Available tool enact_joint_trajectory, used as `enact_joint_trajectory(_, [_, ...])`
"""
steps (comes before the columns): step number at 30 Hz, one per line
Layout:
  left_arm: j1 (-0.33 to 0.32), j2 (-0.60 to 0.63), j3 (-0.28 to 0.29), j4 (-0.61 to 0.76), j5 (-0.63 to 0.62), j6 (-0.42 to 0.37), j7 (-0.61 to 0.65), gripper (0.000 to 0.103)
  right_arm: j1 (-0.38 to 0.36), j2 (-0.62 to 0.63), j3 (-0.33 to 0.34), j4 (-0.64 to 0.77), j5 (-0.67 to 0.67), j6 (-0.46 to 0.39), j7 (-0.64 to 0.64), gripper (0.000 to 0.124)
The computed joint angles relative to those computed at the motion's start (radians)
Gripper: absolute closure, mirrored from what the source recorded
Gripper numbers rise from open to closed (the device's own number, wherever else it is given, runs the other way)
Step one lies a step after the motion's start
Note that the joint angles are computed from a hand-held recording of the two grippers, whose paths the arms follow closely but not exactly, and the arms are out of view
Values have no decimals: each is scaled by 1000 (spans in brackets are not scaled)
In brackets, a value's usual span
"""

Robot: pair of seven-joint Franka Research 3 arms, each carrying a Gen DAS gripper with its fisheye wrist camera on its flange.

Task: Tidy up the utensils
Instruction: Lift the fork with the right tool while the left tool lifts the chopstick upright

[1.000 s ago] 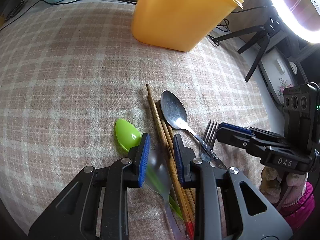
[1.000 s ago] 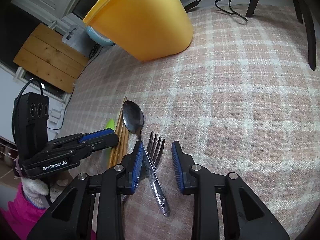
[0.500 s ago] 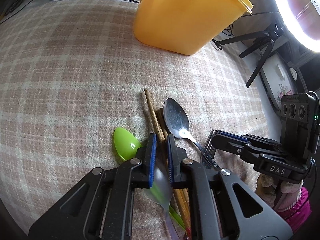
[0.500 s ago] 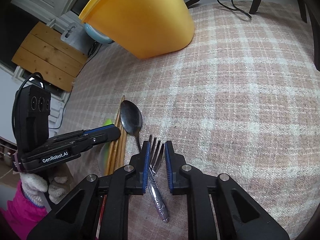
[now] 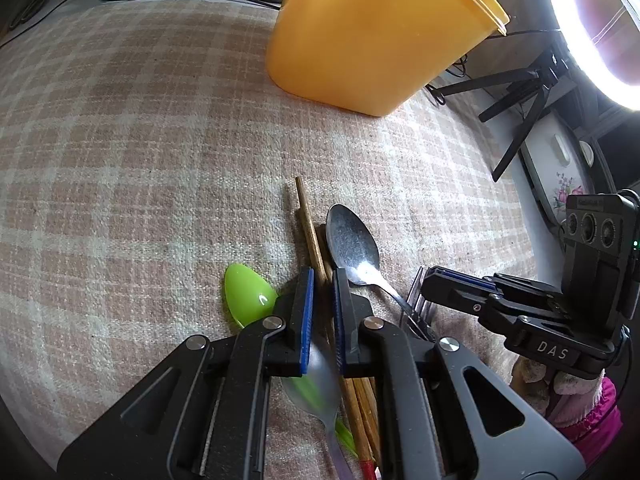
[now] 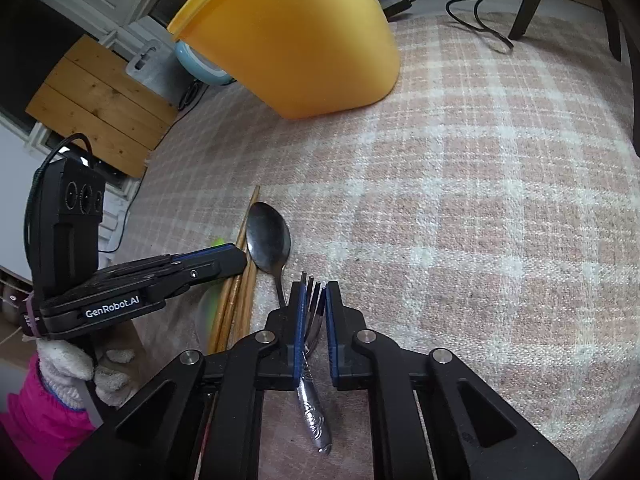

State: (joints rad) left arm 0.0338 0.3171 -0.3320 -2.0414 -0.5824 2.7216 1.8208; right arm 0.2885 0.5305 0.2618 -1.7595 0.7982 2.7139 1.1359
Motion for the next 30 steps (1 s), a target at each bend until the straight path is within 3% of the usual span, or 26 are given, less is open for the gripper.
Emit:
enact_joint_trajectory(14, [14, -66, 6, -49, -88, 20, 77, 97, 34, -85, -25, -72, -87, 90, -3, 122])
enact_joint_trajectory(25, [-5, -157, 55, -104, -198, 23, 182, 100, 13, -190, -17, -175, -64, 198, -64, 122])
enact_joint_trajectory(30, [-34, -185, 81, -106, -234, 34, 208, 100, 36, -222, -29, -195, -81, 250, -53, 123])
